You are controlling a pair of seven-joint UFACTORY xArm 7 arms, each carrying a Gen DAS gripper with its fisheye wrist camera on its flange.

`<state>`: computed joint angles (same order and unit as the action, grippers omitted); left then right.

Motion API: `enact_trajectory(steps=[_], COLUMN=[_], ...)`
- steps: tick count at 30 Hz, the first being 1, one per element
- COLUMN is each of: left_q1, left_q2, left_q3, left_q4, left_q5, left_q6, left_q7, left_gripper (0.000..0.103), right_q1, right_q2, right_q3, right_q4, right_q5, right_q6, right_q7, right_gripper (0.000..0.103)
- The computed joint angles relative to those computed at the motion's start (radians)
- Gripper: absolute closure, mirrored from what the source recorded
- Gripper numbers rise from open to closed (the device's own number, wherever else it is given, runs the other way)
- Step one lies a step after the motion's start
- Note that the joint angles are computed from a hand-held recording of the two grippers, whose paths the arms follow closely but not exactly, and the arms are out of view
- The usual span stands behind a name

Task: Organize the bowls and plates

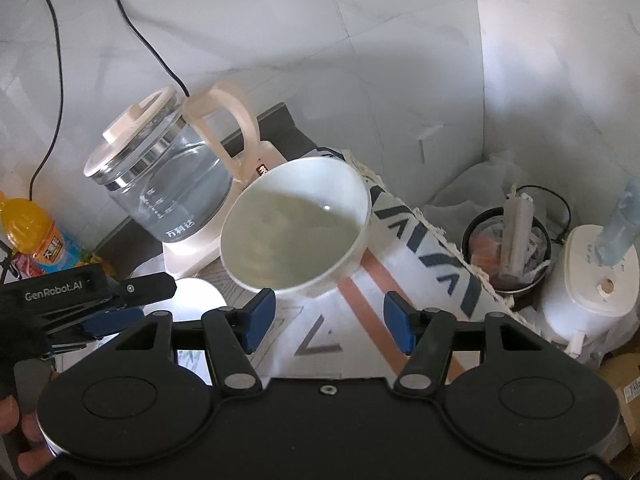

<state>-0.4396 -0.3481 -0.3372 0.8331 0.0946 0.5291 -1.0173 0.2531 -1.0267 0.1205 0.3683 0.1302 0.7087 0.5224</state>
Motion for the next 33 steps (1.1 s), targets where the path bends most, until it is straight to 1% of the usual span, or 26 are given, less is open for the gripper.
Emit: enact_trajectory(steps=[4,8,11,13,15,17,18,19,20,22,23,26,33], left_q1=[0.018,0.018,0.012,0.003,-0.006,-0.011,-0.014,-0.019,-0.025,-0.037,-0.037,-0.044,-0.053], left_q2=[0.059,0.110,0.148,0.173,0.194,0.209,0.219,0.230,0.241,0.253,0.263,0.258,0.185], left_q3=[-0.015,-0.015,-0.008,0.004,0.016,0.023,0.026,0.031,0.038,0.050,0.049,0.049,0.044], left_q4=[0.030,0.056,0.072,0.082,0.090,0.097,0.101,0.107,0.111,0.103,0.112,0.122,0.095], left_q5=[0.036,0.071,0.094,0.087,0.078,0.084,0.088,0.082,0.067,0.029,0.039,0.061,0.036], left_q6=[-0.021,-0.031,-0.038,-0.038,-0.041,-0.041,-0.041,-0.039,-0.039,-0.075,-0.070,-0.045,-0.029], left_q7=[-0.039,-0.078,-0.104,-0.109,-0.113,-0.124,-0.124,-0.115,-0.104,-0.076,-0.082,-0.100,-0.075], left_gripper=[0.038,0.042,0.051,0.060,0.066,0.069,0.073,0.078,0.080,0.090,0.091,0.091,0.091], right_q1=[-0.002,0.000,-0.002,-0.003,-0.002,-0.003,-0.003,-0.005,-0.007,0.000,0.011,-0.018,-0.024], right_q2=[0.069,0.143,0.195,0.233,0.262,0.288,0.296,0.304,0.313,0.329,0.336,0.336,0.253], right_q3=[-0.032,-0.055,-0.062,-0.067,-0.075,-0.079,-0.082,-0.083,-0.081,-0.087,-0.095,-0.056,-0.038], right_q4=[0.005,0.014,0.020,0.027,0.030,0.033,0.032,0.033,0.035,0.034,0.035,0.053,0.048], right_q5=[0.007,0.025,0.041,0.052,0.066,0.078,0.082,0.085,0.087,0.100,0.111,0.083,0.056], right_q6=[-0.057,-0.106,-0.139,-0.153,-0.166,-0.179,-0.182,-0.186,-0.186,-0.199,-0.207,-0.183,-0.127], right_q7=[-0.034,-0.059,-0.066,-0.066,-0.068,-0.067,-0.069,-0.069,-0.066,-0.072,-0.081,-0.050,-0.016], right_gripper=[0.043,0.047,0.052,0.057,0.062,0.065,0.067,0.068,0.071,0.075,0.082,0.084,0.084])
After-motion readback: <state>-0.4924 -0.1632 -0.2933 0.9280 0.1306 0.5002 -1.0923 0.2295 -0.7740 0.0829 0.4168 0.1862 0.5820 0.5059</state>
